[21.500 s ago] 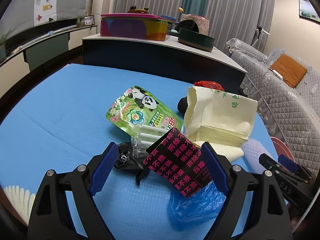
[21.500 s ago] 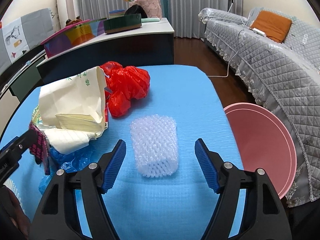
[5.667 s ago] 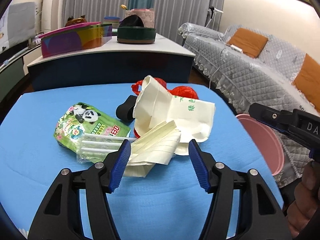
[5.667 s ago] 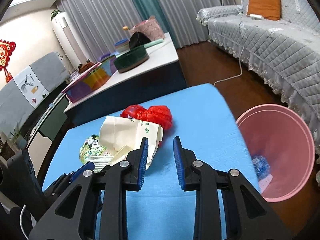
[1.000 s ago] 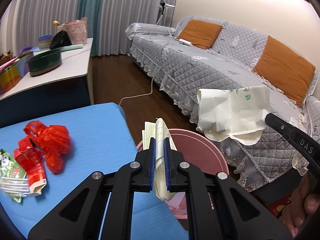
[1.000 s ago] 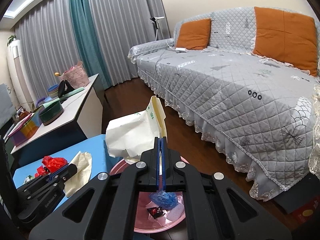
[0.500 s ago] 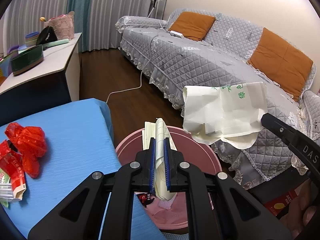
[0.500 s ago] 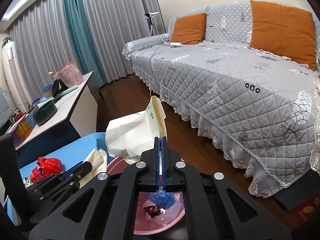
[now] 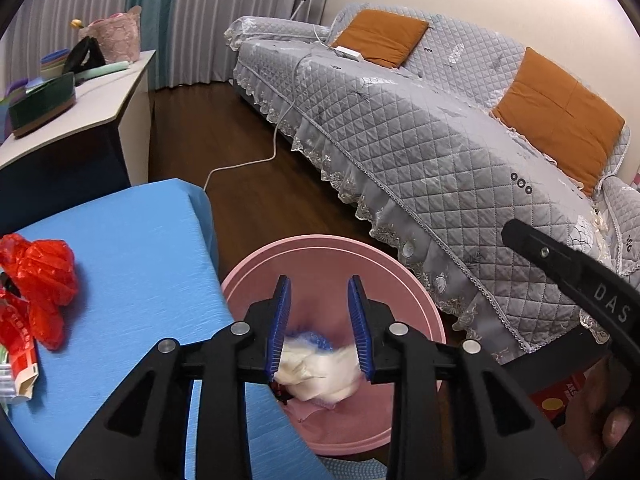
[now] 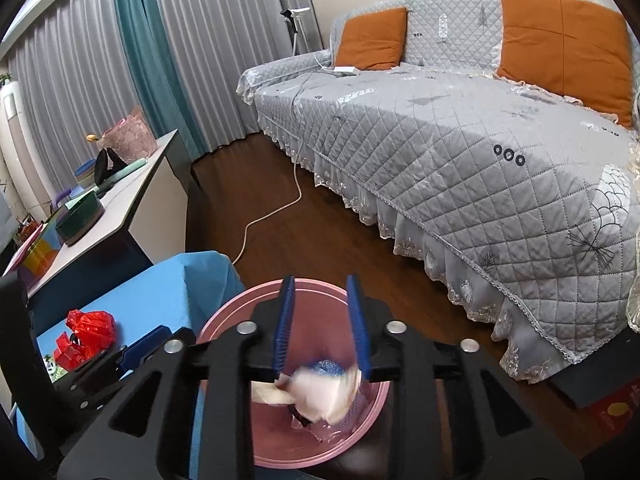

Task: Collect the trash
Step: 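Open both grippers to drop the cream paper bag into the bin, then move both open grippers back over the table toward the red bag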

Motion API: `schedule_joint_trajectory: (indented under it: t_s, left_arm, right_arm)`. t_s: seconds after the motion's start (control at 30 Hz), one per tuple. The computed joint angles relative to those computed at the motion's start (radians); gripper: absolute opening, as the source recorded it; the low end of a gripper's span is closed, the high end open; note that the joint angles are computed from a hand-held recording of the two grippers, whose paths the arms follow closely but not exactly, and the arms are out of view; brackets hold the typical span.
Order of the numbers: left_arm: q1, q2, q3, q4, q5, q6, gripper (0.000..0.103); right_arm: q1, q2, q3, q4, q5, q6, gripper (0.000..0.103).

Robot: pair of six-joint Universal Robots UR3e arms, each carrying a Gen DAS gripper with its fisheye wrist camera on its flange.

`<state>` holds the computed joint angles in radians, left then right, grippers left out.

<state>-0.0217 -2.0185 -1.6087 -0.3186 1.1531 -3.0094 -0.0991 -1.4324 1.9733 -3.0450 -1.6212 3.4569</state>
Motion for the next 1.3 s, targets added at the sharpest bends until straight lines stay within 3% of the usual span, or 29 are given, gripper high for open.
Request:
schedule_joint_trajectory:
  t_s: [0.43,0.87,1.03,1.3]
  left_arm:
    - [0.188,0.277,-0.269,0.026,-0.088,0.053,0.03]
    - [0.669,0.685,-0.553,-0.179,-0.306,0.295,0.03]
    - [0.831,0.701,-0.618,-0.176,-0.354,0.331,0.03]
    - [0.922,0.547,-0.635,-0.015,-0.307,0.282,0.03]
  right_arm:
    - [0.141,0.015,-0.066,-0.024,-0.078,0.008,0.031]
    - [0.396,0.157,-0.263,-0.041,-0.168,0.016,0.032]
    - [0.457,0.241,-0.344,-0.04,-0.15,0.006,0.029]
    - [0.503,0.39,-0.494,0.011,-0.116,0.004,0.028]
